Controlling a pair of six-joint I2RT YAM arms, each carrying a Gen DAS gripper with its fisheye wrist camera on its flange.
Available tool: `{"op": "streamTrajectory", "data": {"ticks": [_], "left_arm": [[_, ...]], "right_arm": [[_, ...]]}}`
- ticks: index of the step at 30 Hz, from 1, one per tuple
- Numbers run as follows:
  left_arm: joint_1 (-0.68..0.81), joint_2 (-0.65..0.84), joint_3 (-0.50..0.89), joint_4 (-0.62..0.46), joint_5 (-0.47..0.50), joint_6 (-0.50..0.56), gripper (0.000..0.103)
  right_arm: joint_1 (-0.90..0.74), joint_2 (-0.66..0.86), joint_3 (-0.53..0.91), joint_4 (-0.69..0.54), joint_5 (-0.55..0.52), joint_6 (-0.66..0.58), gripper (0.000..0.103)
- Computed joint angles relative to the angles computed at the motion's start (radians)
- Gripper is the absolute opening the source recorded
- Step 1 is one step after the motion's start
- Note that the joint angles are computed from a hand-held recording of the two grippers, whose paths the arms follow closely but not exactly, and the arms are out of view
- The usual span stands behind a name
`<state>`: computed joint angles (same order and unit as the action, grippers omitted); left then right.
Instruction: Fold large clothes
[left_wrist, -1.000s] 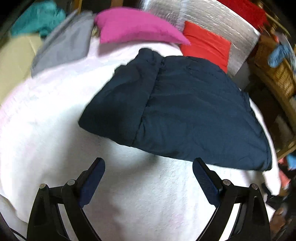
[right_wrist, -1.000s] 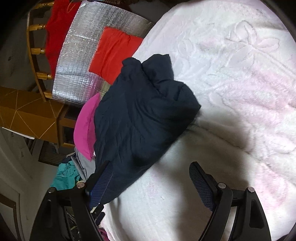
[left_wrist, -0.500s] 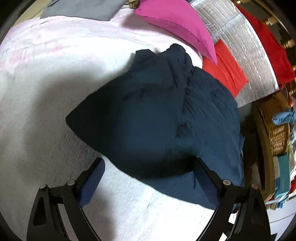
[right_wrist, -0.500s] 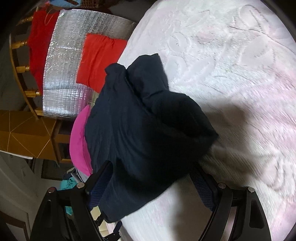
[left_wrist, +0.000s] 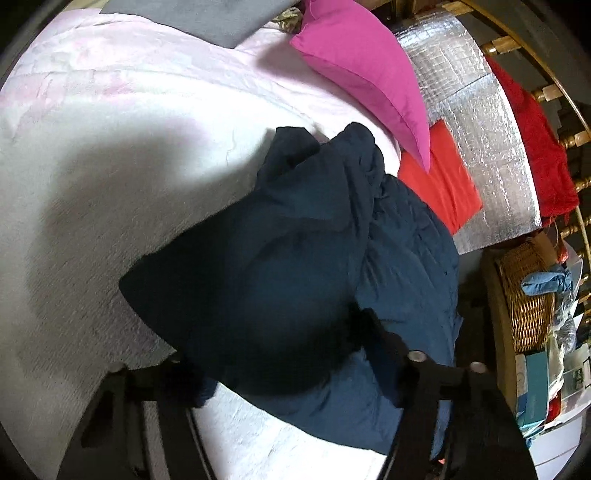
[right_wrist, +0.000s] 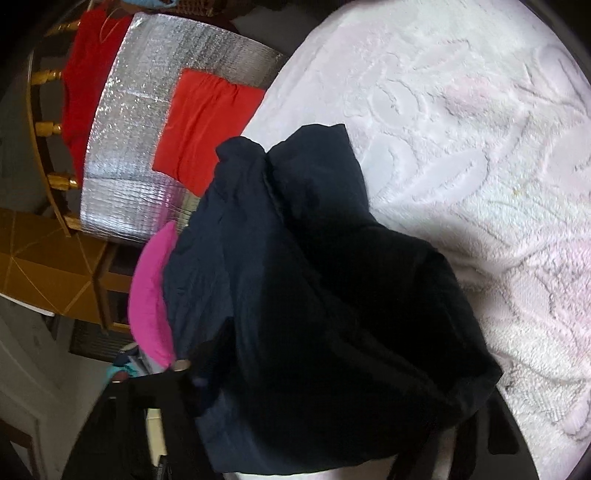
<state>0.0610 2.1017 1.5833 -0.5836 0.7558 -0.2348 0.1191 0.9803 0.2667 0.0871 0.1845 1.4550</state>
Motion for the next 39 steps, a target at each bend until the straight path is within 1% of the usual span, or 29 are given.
{"op": "streamTrajectory", "data": {"ticks": [2, 3, 7, 10, 13, 16, 19, 21, 22, 23, 24, 25, 26, 27, 28, 29, 31, 32, 33, 34, 35, 36, 37, 38, 39], "left_arm": [[0.001, -0.011, -0.020, 0.026, -0.001, -0.008, 0.058], [0.005, -0.024, -0.040, 0.038, -0.002, -0.003, 0.053], [0.000, -0.068, -0.087, 0.084, -0.030, 0.023, 0.038], [0.003, -0.097, -0.108, 0.105, -0.034, 0.043, 0.030], [0.011, -0.128, -0.124, 0.116, -0.023, 0.070, 0.026], [0.028, -0.183, -0.160, 0.127, -0.018, 0.114, 0.023], [0.053, -0.227, -0.183, 0.104, 0.001, 0.181, 0.023], [0.059, -0.228, -0.181, 0.064, -0.004, 0.232, 0.024], [0.056, -0.212, -0.161, 0.008, -0.032, 0.281, 0.025], [0.047, -0.183, -0.124, -0.052, -0.068, 0.322, 0.027], [0.039, -0.139, -0.075, -0.126, -0.102, 0.357, 0.031], [0.046, -0.097, -0.028, -0.181, -0.099, 0.357, 0.035], [0.059, -0.060, 0.021, -0.232, -0.074, 0.350, 0.038], [0.075, -0.011, 0.102, -0.324, -0.049, 0.366, 0.044], [0.093, 0.039, 0.191, -0.422, -0.031, 0.395, 0.049], [0.112, 0.075, 0.256, -0.493, -0.016, 0.417, 0.052], [0.157, 0.120, 0.347, -0.593, 0.020, 0.446, 0.056], [0.174, 0.126, 0.363, -0.614, 0.034, 0.453, 0.058], [0.195, 0.131, 0.382, -0.615, 0.045, 0.446, 0.063], [0.205, 0.120, 0.374, -0.579, 0.040, 0.424, 0.065], [0.207, 0.105, 0.359, -0.526, 0.023, 0.392, 0.065], [0.200, 0.090, 0.347, -0.473, -0.002, 0.363, 0.066], [0.190, 0.093, 0.353, -0.450, -0.012, 0.354, 0.069], [0.180, 0.109, 0.374, -0.446, -0.010, 0.354, 0.071], [0.165, 0.125, 0.391, -0.441, -0.003, 0.348, 0.073]], "right_arm": [[0.019, 0.003, 0.012, -0.023, 0.030, -0.007, 0.062], [0.031, 0.006, 0.024, -0.044, 0.047, -0.019, 0.059], [0.050, 0.004, 0.073, -0.119, 0.094, -0.095, 0.044], [0.089, -0.002, 0.123, -0.196, 0.155, -0.140, 0.039], [0.121, -0.034, 0.148, -0.255, 0.201, -0.182, 0.037], [0.163, -0.073, 0.162, -0.312, 0.231, -0.186, 0.036], [0.213, -0.114, 0.180, -0.376, 0.265, -0.188, 0.036], [0.224, -0.135, 0.181, -0.406, 0.259, -0.193, 0.036], [0.214, -0.139, 0.176, -0.414, 0.238, -0.195, 0.036], [0.183, -0.132, 0.170, -0.423, 0.184, -0.204, 0.036], [0.148, -0.119, 0.165, -0.427, 0.125, -0.215, 0.039], [0.089, -0.121, 0.141, -0.412, 0.031, -0.216, 0.043], [0.050, -0.138, 0.120, -0.395, -0.025, -0.211, 0.045], [0.003, -0.174, 0.105, -0.400, -0.096, -0.215, 0.049], [-0.049, -0.222, 0.105, -0.440, -0.164, -0.244, 0.051], [-0.096, -0.284, 0.108, -0.500, -0.216, -0.279, 0.054], [-0.171, -0.402, 0.123, -0.644, -0.270, -0.337, 0.065], [-0.197, -0.457, 0.129, -0.704, -0.276, -0.355, 0.066], [-0.243, -0.533, 0.132, -0.775, -0.272, -0.377, 0.070], [-0.262, -0.575, 0.138, -0.815, -0.247, -0.378, 0.076], [-0.301, -0.605, 0.140, -0.840, -0.239, -0.387, 0.078], [-0.389, -0.625, 0.130, -0.833, -0.281, -0.417, 0.080], [-0.458, -0.612, 0.117, -0.801, -0.343, -0.445, 0.080], [-0.515, -0.578, 0.102, -0.748, -0.406, -0.468, 0.080], [-0.547, -0.525, 0.091, -0.691, -0.440, -0.483, 0.080]]}}
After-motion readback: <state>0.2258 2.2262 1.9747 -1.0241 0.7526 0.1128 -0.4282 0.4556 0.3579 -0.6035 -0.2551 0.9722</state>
